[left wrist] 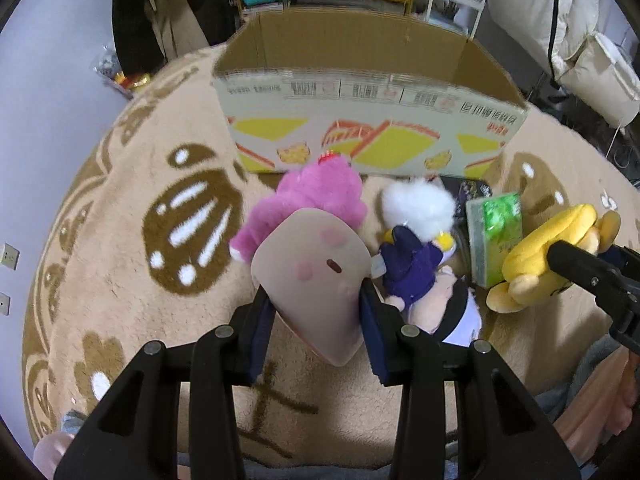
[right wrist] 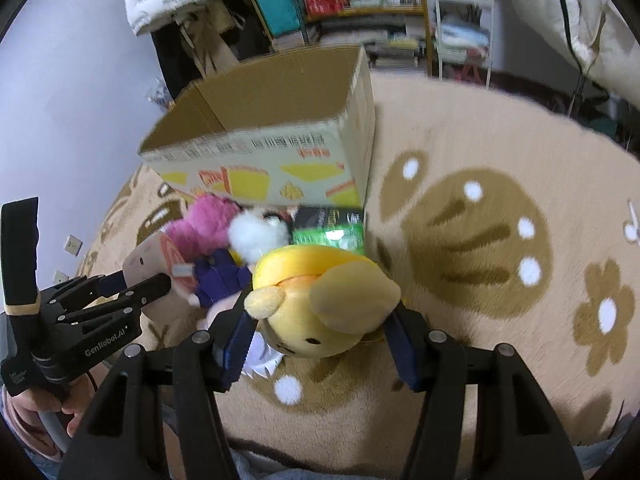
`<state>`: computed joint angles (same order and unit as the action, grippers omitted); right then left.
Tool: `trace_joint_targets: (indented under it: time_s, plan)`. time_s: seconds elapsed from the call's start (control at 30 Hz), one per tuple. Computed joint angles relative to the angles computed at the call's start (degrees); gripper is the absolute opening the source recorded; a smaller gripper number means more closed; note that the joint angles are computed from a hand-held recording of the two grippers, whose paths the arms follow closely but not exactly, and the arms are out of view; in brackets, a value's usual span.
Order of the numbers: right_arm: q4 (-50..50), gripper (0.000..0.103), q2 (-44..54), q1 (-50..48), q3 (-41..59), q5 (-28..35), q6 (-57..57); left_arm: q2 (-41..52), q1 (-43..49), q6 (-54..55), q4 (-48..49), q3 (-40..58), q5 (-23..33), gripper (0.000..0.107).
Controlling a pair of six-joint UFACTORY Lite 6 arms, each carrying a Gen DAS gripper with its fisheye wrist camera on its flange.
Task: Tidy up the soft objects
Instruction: 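Carry both plushes over the box and open both tools to drop them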
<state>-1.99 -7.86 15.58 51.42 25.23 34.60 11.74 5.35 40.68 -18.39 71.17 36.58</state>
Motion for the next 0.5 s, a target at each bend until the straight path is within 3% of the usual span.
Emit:
trace_joint_targets:
  time_s: [0.23, 0.37, 0.5]
  plan:
    - [-23.7, 0.063, -6.0, 4.8, -1.5, -1.9, 22.5, -8.0, 2.9, 12.4, -13.7, -4.6, -3.6, 0.039]
    - [-38.8, 0.063, -7.1, 8.3, -0.3, -0.2, 35.4, -10.3, 4.5, 19.2, -22.6, -4.6, -4.8, 0.039]
    - [-47.8, 0.063, -5.7, 10.4, 2.4, 2.0, 42.2, -9.5, 5.9, 23.5, -28.5, -1.9, -4.2, 0.039]
